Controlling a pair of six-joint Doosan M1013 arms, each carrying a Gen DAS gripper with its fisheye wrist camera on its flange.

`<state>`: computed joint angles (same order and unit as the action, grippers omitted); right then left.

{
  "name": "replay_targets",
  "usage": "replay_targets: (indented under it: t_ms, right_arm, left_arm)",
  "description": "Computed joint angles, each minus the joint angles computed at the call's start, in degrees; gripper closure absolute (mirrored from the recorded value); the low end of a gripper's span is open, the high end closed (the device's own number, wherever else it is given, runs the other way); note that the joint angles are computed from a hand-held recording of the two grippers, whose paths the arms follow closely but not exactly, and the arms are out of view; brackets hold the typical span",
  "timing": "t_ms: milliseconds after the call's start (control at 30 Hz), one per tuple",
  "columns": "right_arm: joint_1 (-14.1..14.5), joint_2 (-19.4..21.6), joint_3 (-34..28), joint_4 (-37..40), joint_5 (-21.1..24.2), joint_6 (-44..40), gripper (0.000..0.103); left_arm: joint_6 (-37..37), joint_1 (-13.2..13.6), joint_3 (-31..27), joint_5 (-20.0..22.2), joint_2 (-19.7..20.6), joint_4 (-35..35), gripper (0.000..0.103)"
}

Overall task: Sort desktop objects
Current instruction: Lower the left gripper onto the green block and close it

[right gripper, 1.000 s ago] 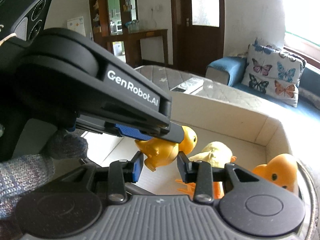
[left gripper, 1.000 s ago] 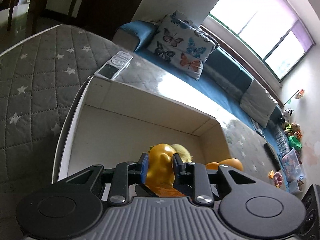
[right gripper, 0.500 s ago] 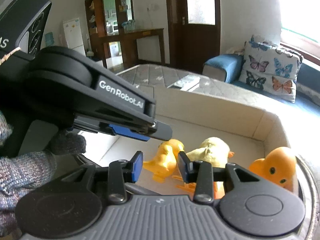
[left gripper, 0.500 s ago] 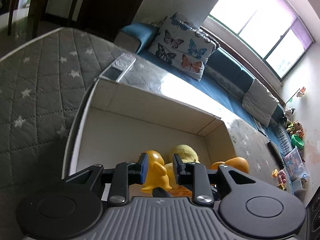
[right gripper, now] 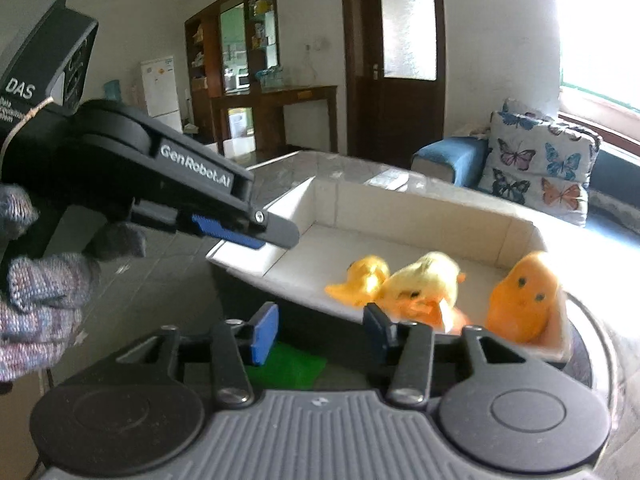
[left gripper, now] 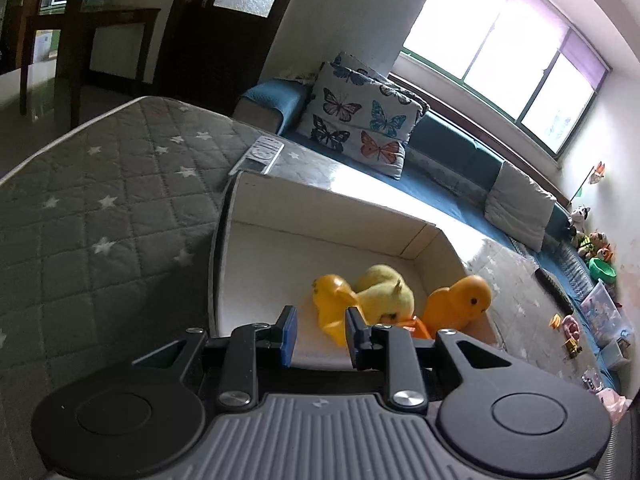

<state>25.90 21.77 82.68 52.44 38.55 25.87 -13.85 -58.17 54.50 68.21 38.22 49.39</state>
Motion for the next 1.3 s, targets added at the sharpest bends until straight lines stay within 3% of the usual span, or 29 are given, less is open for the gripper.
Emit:
replay_targets:
  t_ms: [133,433,533,1300]
  right_arm:
    - [0.59,-0.09,1.09,-2.86,0.43,1.27,0.051]
    - [1.64,0.73,1.52,-6.22,0.73,4.97,0.049]
    - [1.71,1.07,1.29,-6.61,0.99,5.41,0.044]
    - [2.37,1.19,2.01,-6.92,-0.65,4.76,0.045]
  left_arm:
    - [-4.05,-0.81,2.69,-1.2,-1.07,0.73,0.075]
    - [-5.86,-0.68,5.09,-4.83,-1.7,-2.18,0.074]
    - [-4.82,-0.18,4.83,-4.75,-1.26,-4.26,0.074]
    - [-8.98,0.85,7.82,-9.73,-1.83,-6.24,0.068]
